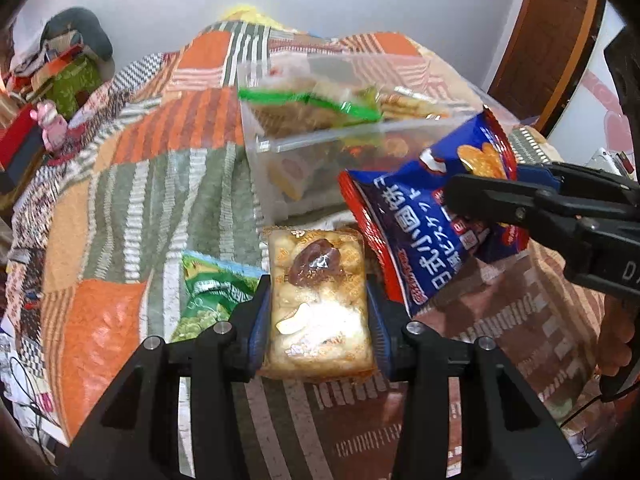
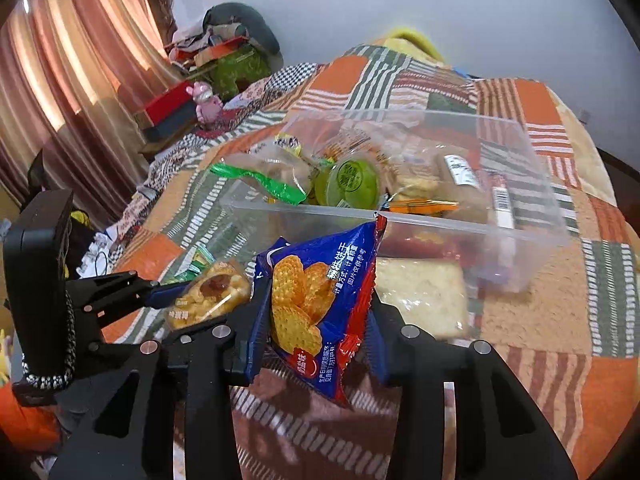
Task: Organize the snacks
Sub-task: 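Drop nut pastry into box with left tool while right tool drops cracker bag in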
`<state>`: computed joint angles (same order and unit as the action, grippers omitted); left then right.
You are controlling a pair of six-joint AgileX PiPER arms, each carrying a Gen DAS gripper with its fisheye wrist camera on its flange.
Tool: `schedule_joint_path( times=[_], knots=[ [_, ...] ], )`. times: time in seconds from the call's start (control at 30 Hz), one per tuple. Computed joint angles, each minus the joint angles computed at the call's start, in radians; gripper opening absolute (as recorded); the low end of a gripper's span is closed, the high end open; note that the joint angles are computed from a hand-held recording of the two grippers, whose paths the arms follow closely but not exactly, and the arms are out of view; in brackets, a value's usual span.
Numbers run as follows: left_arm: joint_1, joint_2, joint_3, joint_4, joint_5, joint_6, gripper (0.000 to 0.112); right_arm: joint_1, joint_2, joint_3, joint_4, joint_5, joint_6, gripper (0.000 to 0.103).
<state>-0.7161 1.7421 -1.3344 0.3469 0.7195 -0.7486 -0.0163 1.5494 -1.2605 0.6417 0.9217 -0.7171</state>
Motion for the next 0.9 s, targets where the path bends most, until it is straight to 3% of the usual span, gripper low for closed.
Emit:
schedule_joint_path(
  times=[0.47, 0.9],
  knots=[
    [-0.025, -0.003, -0.161, 0.072, 0.045, -0.023, 0.043, -0.162, -0.08, -0.035, 0.077, 0.012, -0.017, 0.038],
    [0.032, 0.149, -0.498, 0.054, 0.109, 0.093, 0.043, -0.176, 0.002, -0.169, 0.088, -0.062, 0.032, 0.038]
  ],
)
